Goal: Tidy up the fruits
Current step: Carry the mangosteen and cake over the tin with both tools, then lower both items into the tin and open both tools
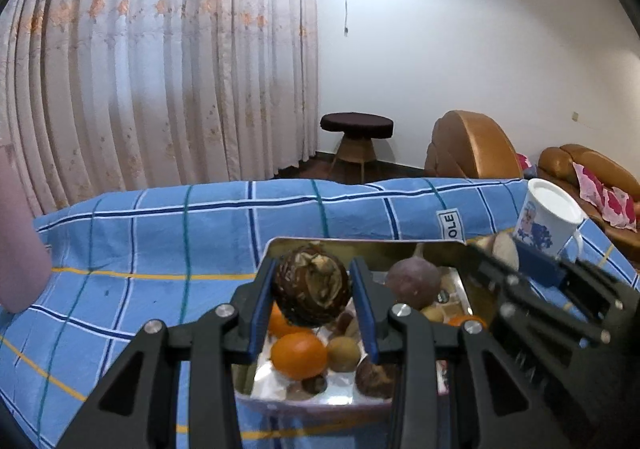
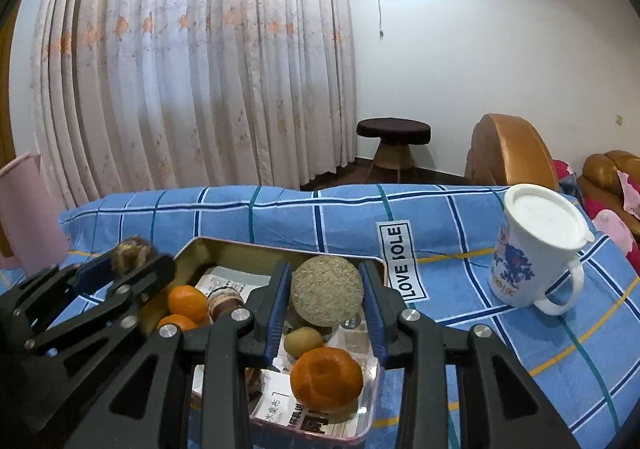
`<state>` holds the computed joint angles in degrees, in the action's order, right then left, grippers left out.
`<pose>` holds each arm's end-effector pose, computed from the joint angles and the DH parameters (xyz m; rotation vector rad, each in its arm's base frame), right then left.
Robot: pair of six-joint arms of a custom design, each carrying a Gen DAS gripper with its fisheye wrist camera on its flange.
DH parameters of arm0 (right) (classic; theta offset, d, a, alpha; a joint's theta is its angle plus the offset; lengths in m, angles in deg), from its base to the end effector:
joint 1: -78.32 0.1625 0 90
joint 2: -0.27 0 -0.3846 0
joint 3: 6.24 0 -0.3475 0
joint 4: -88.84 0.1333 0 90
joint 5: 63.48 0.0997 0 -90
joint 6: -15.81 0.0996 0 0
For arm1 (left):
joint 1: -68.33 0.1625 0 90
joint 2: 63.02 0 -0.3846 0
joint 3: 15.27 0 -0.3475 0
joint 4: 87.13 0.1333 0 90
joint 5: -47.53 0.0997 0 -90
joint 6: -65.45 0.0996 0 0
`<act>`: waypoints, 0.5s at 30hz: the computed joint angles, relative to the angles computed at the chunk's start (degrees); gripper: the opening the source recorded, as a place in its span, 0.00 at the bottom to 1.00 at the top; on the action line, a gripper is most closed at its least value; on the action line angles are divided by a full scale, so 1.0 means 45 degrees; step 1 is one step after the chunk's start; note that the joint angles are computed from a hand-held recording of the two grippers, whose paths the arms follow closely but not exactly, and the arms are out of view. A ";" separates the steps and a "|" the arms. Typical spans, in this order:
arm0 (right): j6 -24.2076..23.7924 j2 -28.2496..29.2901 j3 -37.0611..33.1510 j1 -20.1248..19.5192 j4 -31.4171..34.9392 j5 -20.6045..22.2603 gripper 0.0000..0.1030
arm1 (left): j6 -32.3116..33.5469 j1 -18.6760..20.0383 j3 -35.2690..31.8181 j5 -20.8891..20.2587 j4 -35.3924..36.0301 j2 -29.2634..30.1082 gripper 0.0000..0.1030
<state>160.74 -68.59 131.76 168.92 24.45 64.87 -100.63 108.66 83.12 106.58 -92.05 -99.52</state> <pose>0.0750 -0.3313 0.0907 0.0028 -1.8287 1.3515 -0.2129 -0.4228 -0.0412 1.2071 2.3587 -0.9696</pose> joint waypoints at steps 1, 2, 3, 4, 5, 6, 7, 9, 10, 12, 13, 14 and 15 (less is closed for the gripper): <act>0.0019 0.0032 -0.0101 -0.0022 0.0150 0.0022 0.36 | 0.0022 0.0043 -0.0159 0.0068 0.0090 0.0108 0.38; 0.0138 0.0008 -0.0211 -0.0090 0.0406 -0.0043 0.36 | 0.0136 0.0092 -0.0269 0.0170 0.0098 0.0186 0.38; 0.0256 -0.0023 -0.0277 -0.0174 0.0569 -0.0145 0.36 | 0.0245 0.0143 -0.0305 0.0269 0.0040 0.0222 0.38; 0.0358 -0.0069 -0.0362 -0.0280 0.0765 -0.0266 0.36 | 0.0309 0.0212 -0.0369 0.0382 0.0054 0.0265 0.38; 0.0383 -0.0064 -0.0529 -0.0369 0.1016 -0.0346 0.36 | 0.0302 0.0311 -0.0507 0.0489 0.0187 0.0348 0.38; 0.0351 -0.0020 -0.0699 -0.0435 0.1206 -0.0379 0.36 | 0.0252 0.0371 -0.0620 0.0537 0.0312 0.0426 0.38; 0.0301 0.0102 -0.0946 -0.0509 0.1475 -0.0359 0.36 | 0.0220 0.0438 -0.0695 0.0538 0.0402 0.0484 0.38; 0.0654 0.0221 -0.1368 -0.0744 0.2368 -0.0626 0.36 | 0.0263 0.0525 -0.0820 0.0451 0.0457 0.0595 0.38; 0.0865 0.0263 -0.1544 -0.0850 0.2789 -0.0778 0.36 | 0.0286 0.0535 -0.0858 0.0409 0.0453 0.0635 0.38; 0.1014 0.0392 -0.1908 -0.0970 0.3514 -0.0819 0.36 | 0.0274 0.0517 -0.0910 0.0273 0.0422 0.0710 0.38; 0.0916 0.0449 -0.1848 -0.0968 0.3331 -0.0835 0.36 | 0.0223 0.0551 -0.0988 0.0286 0.0518 0.0749 0.38; 0.0907 0.0465 -0.1882 -0.0919 0.3398 -0.0765 0.36 | 0.0167 0.0547 -0.1025 0.0245 0.0571 0.0778 0.38; 0.0963 0.0434 -0.1888 -0.0925 0.3520 -0.0837 0.36 | 0.0123 0.0531 -0.1046 0.0182 0.0599 0.0799 0.38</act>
<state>165.08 -66.64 123.26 164.76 40.29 61.10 -100.08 111.05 78.41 107.40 -89.36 -95.92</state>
